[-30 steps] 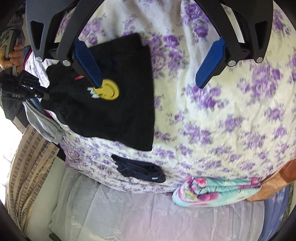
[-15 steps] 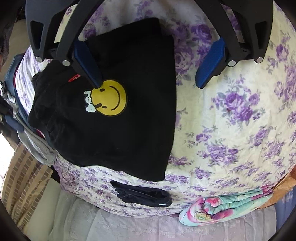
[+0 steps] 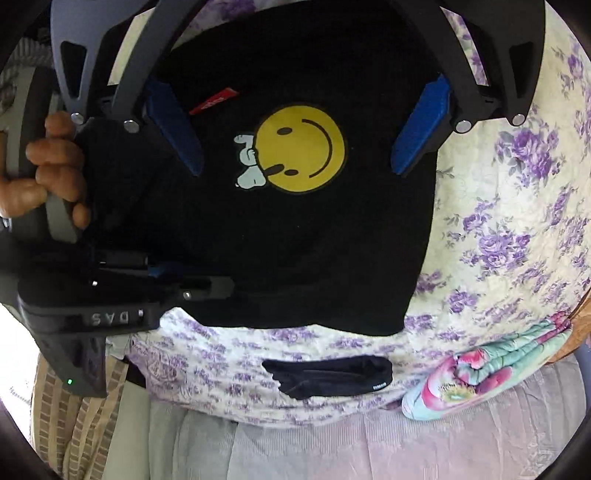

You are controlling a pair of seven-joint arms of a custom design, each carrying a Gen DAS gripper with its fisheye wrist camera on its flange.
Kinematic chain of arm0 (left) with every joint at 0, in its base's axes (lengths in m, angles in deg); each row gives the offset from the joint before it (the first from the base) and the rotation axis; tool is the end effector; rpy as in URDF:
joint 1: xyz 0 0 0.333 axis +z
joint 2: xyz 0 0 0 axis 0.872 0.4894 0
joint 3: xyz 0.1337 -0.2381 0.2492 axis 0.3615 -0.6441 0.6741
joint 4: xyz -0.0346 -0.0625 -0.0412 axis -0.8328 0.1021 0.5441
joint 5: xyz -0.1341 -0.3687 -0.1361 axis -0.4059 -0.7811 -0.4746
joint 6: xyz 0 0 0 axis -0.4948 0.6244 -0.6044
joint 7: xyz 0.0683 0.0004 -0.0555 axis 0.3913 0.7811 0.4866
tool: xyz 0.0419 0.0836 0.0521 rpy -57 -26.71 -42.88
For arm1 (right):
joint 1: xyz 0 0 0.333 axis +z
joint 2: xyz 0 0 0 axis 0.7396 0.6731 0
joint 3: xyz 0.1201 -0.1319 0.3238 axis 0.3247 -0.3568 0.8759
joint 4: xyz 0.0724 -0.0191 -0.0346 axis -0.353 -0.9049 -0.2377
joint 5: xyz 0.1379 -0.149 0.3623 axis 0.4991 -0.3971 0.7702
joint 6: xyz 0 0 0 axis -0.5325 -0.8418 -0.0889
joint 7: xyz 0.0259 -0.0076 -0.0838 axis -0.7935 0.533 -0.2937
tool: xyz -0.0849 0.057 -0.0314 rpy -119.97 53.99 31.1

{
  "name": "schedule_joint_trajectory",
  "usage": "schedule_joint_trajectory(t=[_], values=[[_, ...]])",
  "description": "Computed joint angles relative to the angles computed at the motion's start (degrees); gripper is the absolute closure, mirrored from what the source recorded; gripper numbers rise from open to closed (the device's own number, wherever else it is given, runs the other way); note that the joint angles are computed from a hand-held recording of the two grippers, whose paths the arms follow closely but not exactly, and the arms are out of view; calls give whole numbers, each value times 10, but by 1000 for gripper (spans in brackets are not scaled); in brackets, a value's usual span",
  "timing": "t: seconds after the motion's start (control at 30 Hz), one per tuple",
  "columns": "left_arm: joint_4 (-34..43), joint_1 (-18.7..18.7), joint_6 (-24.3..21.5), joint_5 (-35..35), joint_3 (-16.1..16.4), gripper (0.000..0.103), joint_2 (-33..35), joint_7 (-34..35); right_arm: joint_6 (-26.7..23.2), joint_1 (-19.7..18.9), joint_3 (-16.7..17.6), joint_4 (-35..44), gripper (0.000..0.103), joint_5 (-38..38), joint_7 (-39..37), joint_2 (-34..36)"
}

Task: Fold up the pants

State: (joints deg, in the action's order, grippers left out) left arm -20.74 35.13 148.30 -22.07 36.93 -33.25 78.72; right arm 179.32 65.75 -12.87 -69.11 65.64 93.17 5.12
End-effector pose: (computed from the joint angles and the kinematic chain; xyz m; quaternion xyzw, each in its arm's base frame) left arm 0.5447 -0.4025 0.4531 -0.7006 0.6022 -0.2806 0.2604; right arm 0.6986 0.4006 0.4576 -0.7099 0.5319 0.1585 0.4336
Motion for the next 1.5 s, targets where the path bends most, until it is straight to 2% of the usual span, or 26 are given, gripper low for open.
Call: schedule_joint_trajectory(t=[0.07,0.13,0.17,0.23,0.33,0.37,0.4,0.43,0.47,0.5,0.53,0.6,0.63,0.7,0.77,0.9,1.0,1.1,1.3,1.5], values=[[-1,4,-2,-19,-3,4,-6,14,22,1,4,-26,82,8,-13,-25],[-14,7,17,-10,1,5,-22,-8,52,-14,27,-57,51,51,-85,-53],[-22,5,22,14,5,5,-33,-35,72,-15,30,-75,47,67,-118,-69],[-34,3,0,52,4,5,-50,-75,106,-12,28,-109,36,91,-166,-96],[-38,12,-54,15,-11,5,-46,-53,115,6,-7,-131,35,63,-134,-96],[-41,10,-52,-5,-4,4,-41,-46,125,12,-13,-135,37,48,-133,-92],[-53,27,-18,-13,-12,4,-39,-63,153,19,-13,-147,43,36,-154,-94],[-67,30,11,-1,-6,4,-44,-102,174,29,-16,-155,43,16,-158,-98],[-73,33,20,-5,-6,4,-48,-111,190,35,-18,-164,42,-2,-149,-106],[-75,37,21,-22,-10,4,-52,-99,209,24,0,-177,39,17,-171,-118],[-75,37,16,-27,-12,4,-57,-91,225,-6,37,-187,35,76,-232,-130],[-84,30,-13,15,-11,4,-78,-122,247,-49,86,-207,29,196,-362,-157],[-90,28,-25,34,-14,4,-88,-139,258,-55,89,-217,20,232,-397,-171],[-107,33,-29,51,-22,4,-111,-161,270,-66,86,-241,12,308,-451,-198],[-129,43,-19,57,-29,4,-130,-181,251,-72,66,-272,12,331,-435,-221],[-153,63,12,45,-38,4,-149,-185,170,-80,19,-320,11,336,-355,-241],[-162,71,25,35,-43,4,-151,-183,101,-80,-7,-321,11,355,-330,-233],[-152,80,56,24,-40,4,-133,-170,62,-64,-28,-301,11,345,-306,-213],[-132,85,98,-17,-27,4,-98,-116,40,-21,-58,-241,11,251,-216,-163],[-107,81,117,-49,-10,4,-65,-64,37,-19,-53,-193,10,187,-167,-127]])
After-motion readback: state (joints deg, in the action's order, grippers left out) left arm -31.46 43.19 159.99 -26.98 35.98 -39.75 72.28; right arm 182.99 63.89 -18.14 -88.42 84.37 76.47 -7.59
